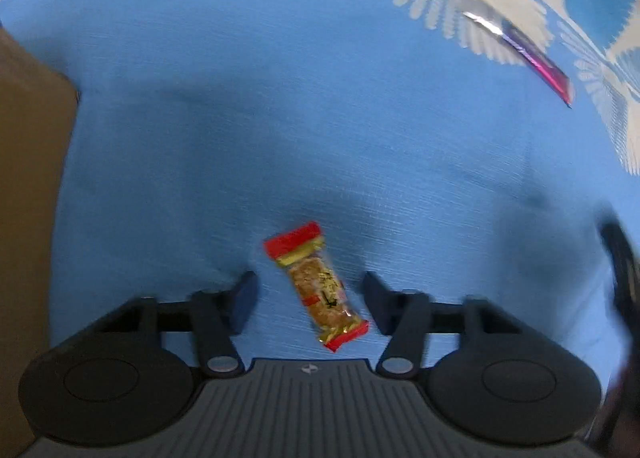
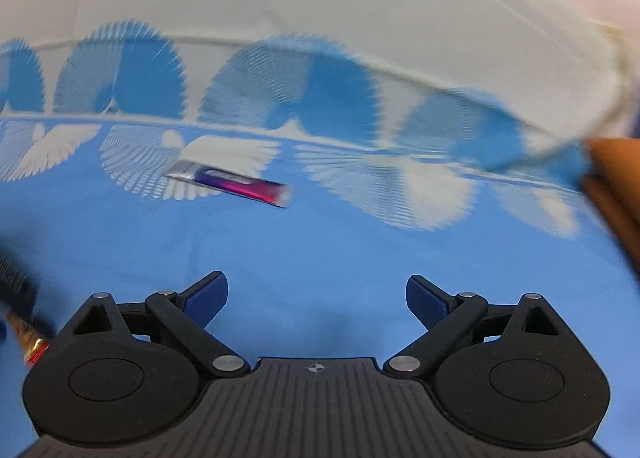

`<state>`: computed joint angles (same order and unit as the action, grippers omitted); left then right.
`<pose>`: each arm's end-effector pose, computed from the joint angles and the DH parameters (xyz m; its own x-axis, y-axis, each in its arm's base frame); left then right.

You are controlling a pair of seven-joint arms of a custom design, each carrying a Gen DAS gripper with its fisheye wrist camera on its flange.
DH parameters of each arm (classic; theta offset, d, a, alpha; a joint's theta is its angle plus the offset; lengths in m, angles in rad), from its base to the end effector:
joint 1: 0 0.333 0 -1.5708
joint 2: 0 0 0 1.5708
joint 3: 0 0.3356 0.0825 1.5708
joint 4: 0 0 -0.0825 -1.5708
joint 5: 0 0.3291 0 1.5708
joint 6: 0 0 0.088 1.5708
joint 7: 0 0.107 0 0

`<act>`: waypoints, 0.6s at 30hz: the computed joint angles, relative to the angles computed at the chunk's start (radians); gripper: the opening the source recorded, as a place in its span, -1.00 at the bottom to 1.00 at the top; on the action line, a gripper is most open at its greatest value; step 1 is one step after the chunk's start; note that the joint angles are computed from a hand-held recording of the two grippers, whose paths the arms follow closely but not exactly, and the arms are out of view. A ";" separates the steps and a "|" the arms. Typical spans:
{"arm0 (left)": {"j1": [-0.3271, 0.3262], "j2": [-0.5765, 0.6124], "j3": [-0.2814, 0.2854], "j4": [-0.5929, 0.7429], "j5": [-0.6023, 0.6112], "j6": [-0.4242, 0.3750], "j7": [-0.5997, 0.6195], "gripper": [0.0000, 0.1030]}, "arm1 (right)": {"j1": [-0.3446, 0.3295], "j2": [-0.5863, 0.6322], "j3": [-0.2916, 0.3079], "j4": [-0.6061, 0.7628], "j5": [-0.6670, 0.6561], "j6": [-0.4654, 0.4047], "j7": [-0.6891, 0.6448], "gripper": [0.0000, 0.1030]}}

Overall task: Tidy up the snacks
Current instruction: 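Grasp the red-gold candy with left gripper while right gripper grasps the purple-pink tube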

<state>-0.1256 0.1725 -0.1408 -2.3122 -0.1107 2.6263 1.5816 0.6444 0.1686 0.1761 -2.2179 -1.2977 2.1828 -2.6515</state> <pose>0.4904 -0.1297 0.3464 -0.1854 -0.9785 0.0900 -0.9753 0.1721 -0.1382 0.3736 0.3453 0.3631 -0.3663 -0.9242 0.1085 -0.5857 0.1384 -0.7986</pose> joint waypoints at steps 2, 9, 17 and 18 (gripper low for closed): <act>0.029 -0.008 -0.010 -0.008 -0.045 0.004 0.099 -0.59 | -0.040 0.055 -0.037 0.053 -0.084 0.077 -0.004 0.90; 0.087 -0.008 0.011 0.004 -0.118 -0.035 0.244 -0.62 | -0.099 0.305 -0.139 0.351 -0.121 0.198 -0.313 0.99; 0.107 -0.033 0.010 -0.041 -0.172 0.036 0.369 -0.62 | -0.079 0.316 -0.198 0.362 -0.237 0.319 -0.124 -0.44; 0.107 -0.047 0.005 -0.056 -0.188 0.048 0.385 -0.62 | -0.065 0.317 -0.189 0.371 -0.189 0.276 -0.166 -0.58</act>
<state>-0.0189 0.1250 -0.1355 -2.3677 -0.2991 2.6740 1.9663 0.5797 0.4857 -0.0127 -1.8465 -1.4870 2.4587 -2.8179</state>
